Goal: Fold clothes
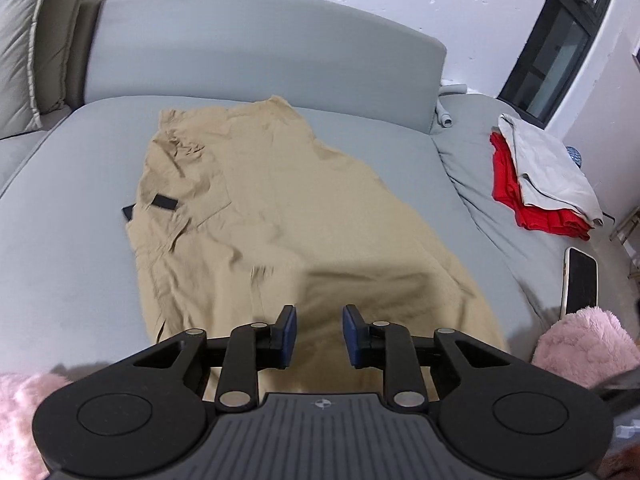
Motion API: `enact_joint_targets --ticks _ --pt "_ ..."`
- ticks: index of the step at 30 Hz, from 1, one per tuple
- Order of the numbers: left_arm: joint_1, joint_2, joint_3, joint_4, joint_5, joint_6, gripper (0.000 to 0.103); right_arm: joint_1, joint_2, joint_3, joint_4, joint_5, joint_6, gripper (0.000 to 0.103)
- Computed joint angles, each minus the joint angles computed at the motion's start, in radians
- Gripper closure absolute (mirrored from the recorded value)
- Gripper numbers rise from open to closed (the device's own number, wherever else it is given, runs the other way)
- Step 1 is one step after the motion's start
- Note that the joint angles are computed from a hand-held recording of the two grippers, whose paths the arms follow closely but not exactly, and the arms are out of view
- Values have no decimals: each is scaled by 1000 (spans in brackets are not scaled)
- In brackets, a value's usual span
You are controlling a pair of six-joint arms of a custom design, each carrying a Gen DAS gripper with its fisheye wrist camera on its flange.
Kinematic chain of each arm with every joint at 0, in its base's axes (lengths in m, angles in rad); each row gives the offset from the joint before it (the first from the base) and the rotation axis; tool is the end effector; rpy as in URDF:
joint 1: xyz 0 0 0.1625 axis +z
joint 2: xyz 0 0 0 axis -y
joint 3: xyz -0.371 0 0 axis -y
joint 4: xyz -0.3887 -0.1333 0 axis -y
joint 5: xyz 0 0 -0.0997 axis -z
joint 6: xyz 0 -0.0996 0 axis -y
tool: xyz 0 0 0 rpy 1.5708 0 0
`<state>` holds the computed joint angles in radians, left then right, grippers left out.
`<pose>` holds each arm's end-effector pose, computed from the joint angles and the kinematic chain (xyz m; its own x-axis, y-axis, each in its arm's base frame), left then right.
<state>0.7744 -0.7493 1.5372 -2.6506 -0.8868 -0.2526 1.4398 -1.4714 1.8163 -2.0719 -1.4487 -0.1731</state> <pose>-0.3371 -0.6043 0.0944 -0.8217 0.2460 -0.5140 0.4949 0.7551 -0.4299 0.0767 -0.5311 0.3181 -0.9940 -0.0595 -0.0917 -0.0428 0.9838 -0.1740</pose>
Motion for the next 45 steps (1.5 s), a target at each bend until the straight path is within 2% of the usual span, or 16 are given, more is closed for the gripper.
enact_joint_targets --ticks 1,4,7,9,12,14,16,22,27,31,33,37,38,39,41,45 --pt "6 13 -20 39 -18 16 86 -3 -13 -2 18 8 4 88" --pt "31 67 -128 304 -71 -26 89 -8 -33 -6 49 18 20 88" --pt "32 86 -176 374 -62 -24 90 4 -19 -20 56 -13 36 89" --pt "34 84 -196 398 -64 -22 88 5 -12 -23 54 -2 45 89" --pt "23 35 -146 284 -21 -17 87 4 -3 -38 56 36 80 89" --pt "13 14 -128 220 40 -23 78 2 11 -61 62 71 124 89" --pt "1 -4 -119 154 145 -12 78 0 28 -82 64 114 176 89" --pt "1 -24 -119 97 309 20 78 24 109 -126 -33 214 321 88" --pt "23 -19 -146 37 318 5 77 60 245 -253 -124 235 373 87" --pt "35 8 -175 -43 320 46 61 88 413 -432 -169 211 421 87" --pt "42 22 -190 -67 321 57 59 98 480 -509 -186 188 446 87" --pt "63 46 -210 -105 301 64 47 121 655 -699 -252 103 509 84" --pt "64 44 -201 -120 293 74 43 122 689 -735 -261 86 512 81" --pt "64 41 -191 -134 283 86 39 122 724 -772 -268 69 516 69" --pt "64 36 -171 -158 263 116 26 121 798 -871 -232 24 508 55" --pt "57 29 -129 -150 223 190 22 115 832 -944 -152 3 481 45"
